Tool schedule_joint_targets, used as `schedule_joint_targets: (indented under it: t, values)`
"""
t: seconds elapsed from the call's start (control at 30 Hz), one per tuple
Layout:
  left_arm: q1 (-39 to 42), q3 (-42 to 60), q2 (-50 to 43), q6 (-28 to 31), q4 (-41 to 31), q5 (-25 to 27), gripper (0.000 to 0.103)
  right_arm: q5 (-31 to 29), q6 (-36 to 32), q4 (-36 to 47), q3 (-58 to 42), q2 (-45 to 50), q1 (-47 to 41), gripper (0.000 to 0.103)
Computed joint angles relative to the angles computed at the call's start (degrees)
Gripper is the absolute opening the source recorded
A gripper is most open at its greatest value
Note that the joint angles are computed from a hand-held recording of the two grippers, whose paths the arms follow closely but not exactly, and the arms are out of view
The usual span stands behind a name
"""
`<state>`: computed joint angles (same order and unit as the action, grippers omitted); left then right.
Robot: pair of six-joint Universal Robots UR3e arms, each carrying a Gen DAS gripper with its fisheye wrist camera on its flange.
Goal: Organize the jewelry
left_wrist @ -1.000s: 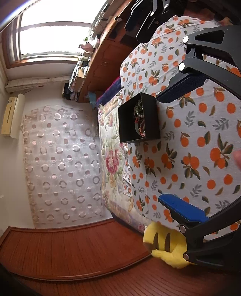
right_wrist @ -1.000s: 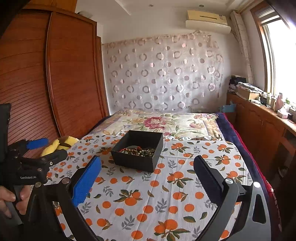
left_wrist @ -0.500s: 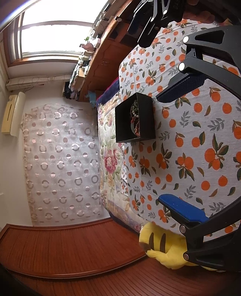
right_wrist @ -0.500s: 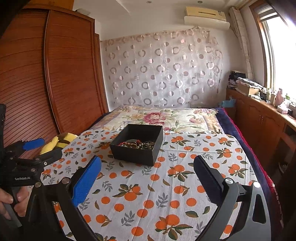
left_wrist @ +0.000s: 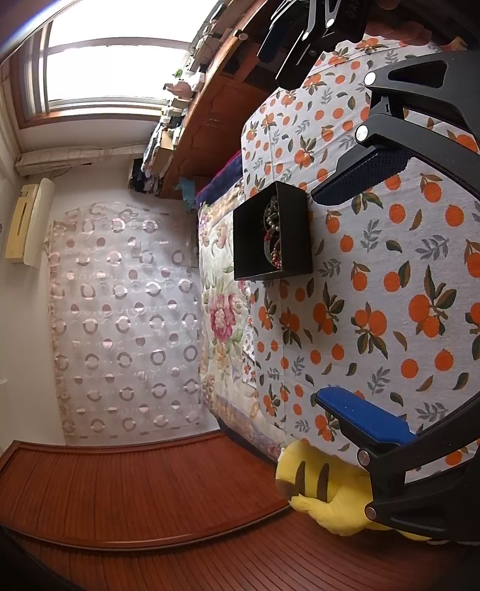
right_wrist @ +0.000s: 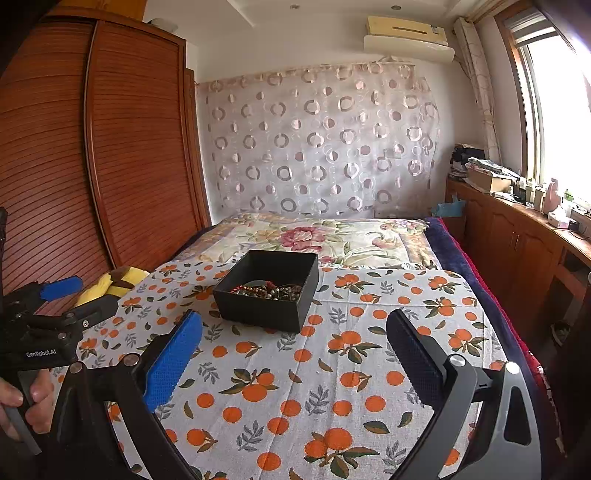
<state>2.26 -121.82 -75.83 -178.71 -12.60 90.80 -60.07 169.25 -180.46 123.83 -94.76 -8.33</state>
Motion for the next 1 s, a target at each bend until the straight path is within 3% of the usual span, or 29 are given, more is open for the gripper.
schedule_joint_targets:
  t: [1.0]
  values:
    - [-0.91, 0.27, -0.42, -0.32, 0.46, 0.79, 0.095, 0.24, 0.02, 0.2, 0.01, -0.1, -0.24, 0.1]
